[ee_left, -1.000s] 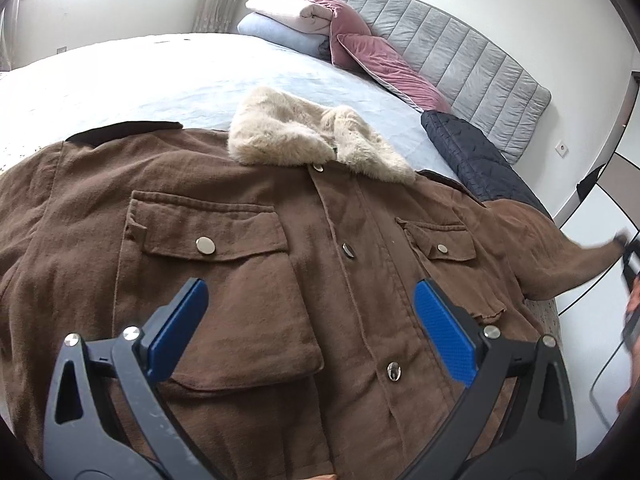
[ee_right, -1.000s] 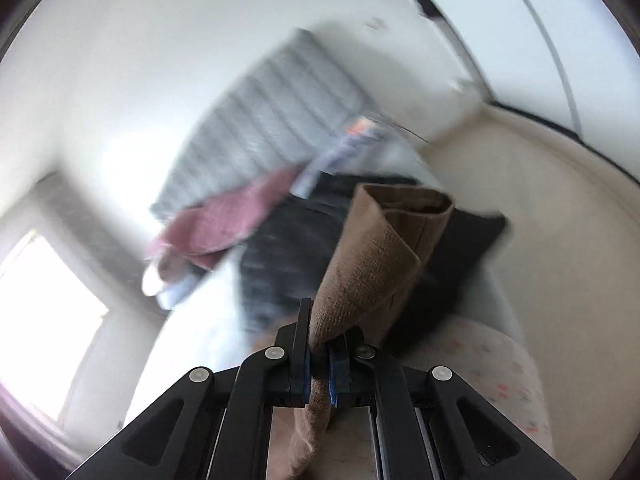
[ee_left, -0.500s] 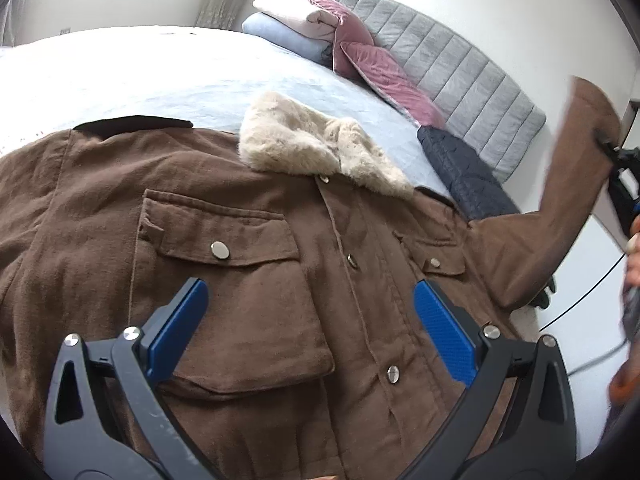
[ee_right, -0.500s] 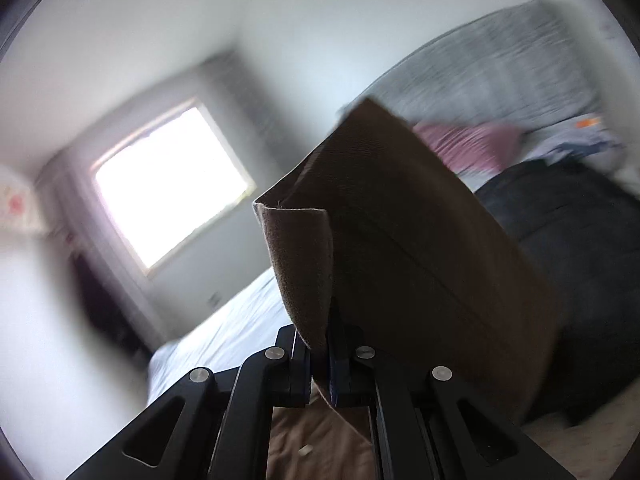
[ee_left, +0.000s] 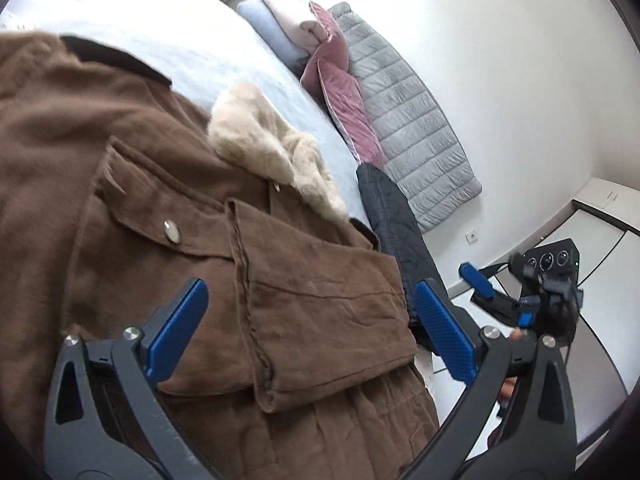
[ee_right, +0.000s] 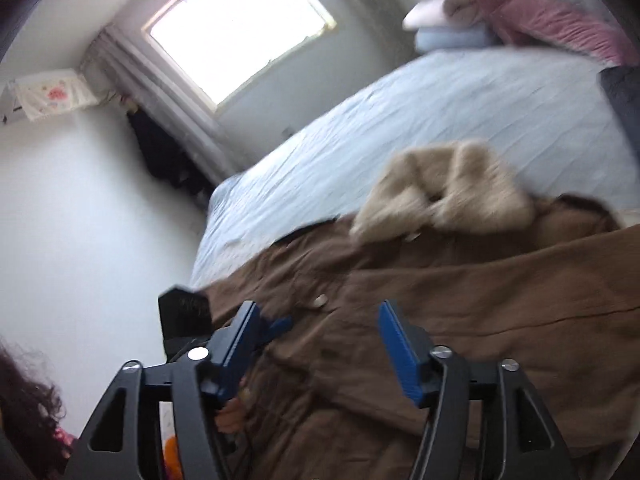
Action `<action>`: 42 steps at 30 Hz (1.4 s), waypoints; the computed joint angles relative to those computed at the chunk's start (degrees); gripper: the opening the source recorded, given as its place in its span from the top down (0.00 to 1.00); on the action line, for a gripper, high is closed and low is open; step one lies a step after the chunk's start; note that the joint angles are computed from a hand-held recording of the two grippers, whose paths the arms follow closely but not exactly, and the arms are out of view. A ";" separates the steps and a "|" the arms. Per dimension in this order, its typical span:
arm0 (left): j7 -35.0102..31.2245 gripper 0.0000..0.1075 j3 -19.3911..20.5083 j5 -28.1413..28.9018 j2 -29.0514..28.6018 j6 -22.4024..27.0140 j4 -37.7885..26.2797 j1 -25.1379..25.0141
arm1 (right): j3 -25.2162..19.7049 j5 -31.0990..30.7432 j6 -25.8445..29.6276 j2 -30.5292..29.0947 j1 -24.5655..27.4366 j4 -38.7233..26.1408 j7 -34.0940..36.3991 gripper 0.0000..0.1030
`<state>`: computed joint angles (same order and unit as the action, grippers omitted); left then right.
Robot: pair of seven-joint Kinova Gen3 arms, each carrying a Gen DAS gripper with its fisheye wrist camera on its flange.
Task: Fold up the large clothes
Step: 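Lay the sleeve across the jacket front with the right gripper and release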
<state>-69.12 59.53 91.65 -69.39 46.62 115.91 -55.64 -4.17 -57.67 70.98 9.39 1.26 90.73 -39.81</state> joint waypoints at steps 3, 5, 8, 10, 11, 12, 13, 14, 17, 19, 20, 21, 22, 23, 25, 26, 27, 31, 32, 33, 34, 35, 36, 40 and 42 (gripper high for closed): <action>3.10 0.11 0.39 -5.23 -0.51 6.10 -5.22 -3.96 | 2.16 5.39 -6.34 -0.49 0.09 -1.45 -5.79 0.32; 4.63 0.15 1.10 -9.89 -0.80 10.76 -10.41 -7.03 | 2.76 9.57 -11.00 1.61 0.66 -2.89 -10.45 0.32; 9.10 0.24 0.88 -16.88 -0.71 16.32 -16.83 -9.52 | 2.77 15.35 -16.29 5.49 1.45 -4.45 -17.44 0.32; 10.85 0.38 2.25 -19.56 0.34 15.81 -18.14 -9.60 | 5.16 17.93 -16.62 9.42 0.25 -7.70 -22.10 0.32; 11.18 0.55 3.55 -20.52 1.48 14.16 -17.92 -9.14 | 5.08 19.08 -16.72 11.31 0.27 -9.18 -24.43 0.32; 10.83 0.71 5.25 -20.54 3.06 12.08 -17.25 -8.60 | 3.95 20.38 -16.56 12.70 1.33 -10.46 -26.62 0.32; 10.67 0.77 6.34 -20.80 4.17 10.92 -16.53 -8.13 | 2.07 21.15 -16.60 14.38 2.71 -11.82 -28.15 0.32; 11.32 0.87 7.10 -21.67 4.65 10.70 -16.86 -8.32 | -0.41 22.81 -16.97 15.72 4.21 -13.11 -30.21 0.32; 11.38 0.95 6.43 -21.81 4.23 10.91 -16.51 -8.06 | -5.14 27.41 -17.65 17.92 6.18 -15.72 -36.01 0.32; 12.56 0.95 5.59 -23.03 3.44 11.10 -16.85 -7.46 | -6.28 27.76 -18.87 18.88 6.75 -16.38 -37.99 0.32; 13.09 0.95 5.24 -23.74 3.19 11.29 -17.01 -7.15 | -7.39 28.80 -19.07 19.47 7.37 -17.03 -39.45 0.32; 14.07 0.95 4.89 -24.98 2.80 11.85 -17.89 -7.22 | -7.59 29.91 -19.42 20.11 6.94 -17.59 -40.96 0.32; 14.18 0.95 4.93 -25.79 2.79 12.29 -18.53 -7.37 | -6.77 31.29 -18.93 20.69 6.09 -18.35 -42.92 0.33; 13.98 0.95 5.13 -26.33 2.96 12.73 -19.05 -7.55 | -5.96 31.75 -18.80 20.98 5.53 -18.29 -44.14 0.38; 13.91 0.95 5.06 -26.18 2.91 12.47 -18.66 -7.32 | -6.93 29.86 -21.08 20.27 6.57 -15.39 -43.88 0.77; 13.42 0.95 5.01 -25.61 2.93 11.68 -18.02 -7.01 | -6.58 29.36 -23.41 18.41 6.42 -13.27 -42.41 0.82; 13.15 0.95 4.87 -25.48 2.79 11.06 -17.79 -6.78 | -5.74 29.79 -25.74 16.35 5.21 -11.46 -40.49 0.85; 13.39 0.94 6.77 -27.16 3.83 13.87 -20.76 -9.02 | 2.15 37.42 -32.27 12.32 -4.05 -8.36 -41.44 0.85; 13.78 0.94 7.42 -27.22 4.19 15.24 -21.28 -9.90 | 2.64 38.16 -31.81 13.35 -4.68 -9.08 -43.77 0.82; 14.07 0.94 7.02 -26.72 3.89 15.67 -21.01 -9.96 | 2.92 39.33 -31.05 13.71 -5.21 -9.75 -46.06 0.74; 13.82 0.92 6.51 -26.14 3.70 15.37 -20.57 -9.74 | 4.25 40.54 -31.22 13.16 -6.80 -9.51 -47.41 0.72; 14.04 0.79 5.74 -26.19 3.24 15.24 -20.40 -9.38 | 4.63 41.95 -32.32 11.88 -8.12 -8.40 -47.84 0.68; 14.77 0.60 4.81 -26.81 2.43 15.17 -20.53 -9.02 | 4.20 42.55 -33.61 10.00 -8.37 -6.55 -47.33 0.59; 16.93 0.38 2.65 -30.70 0.07 15.78 -23.12 -8.72 | -3.75 36.41 -37.47 3.29 -2.98 1.76 -41.00 0.40; 16.64 0.33 3.25 -31.26 0.35 16.78 -24.10 -9.39 | -9.06 31.76 -36.60 1.67 1.77 4.45 -36.37 0.37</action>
<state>-52.48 62.77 60.40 -69.04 63.40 91.81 -65.03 -13.23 -25.91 34.38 11.06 3.03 95.18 -76.19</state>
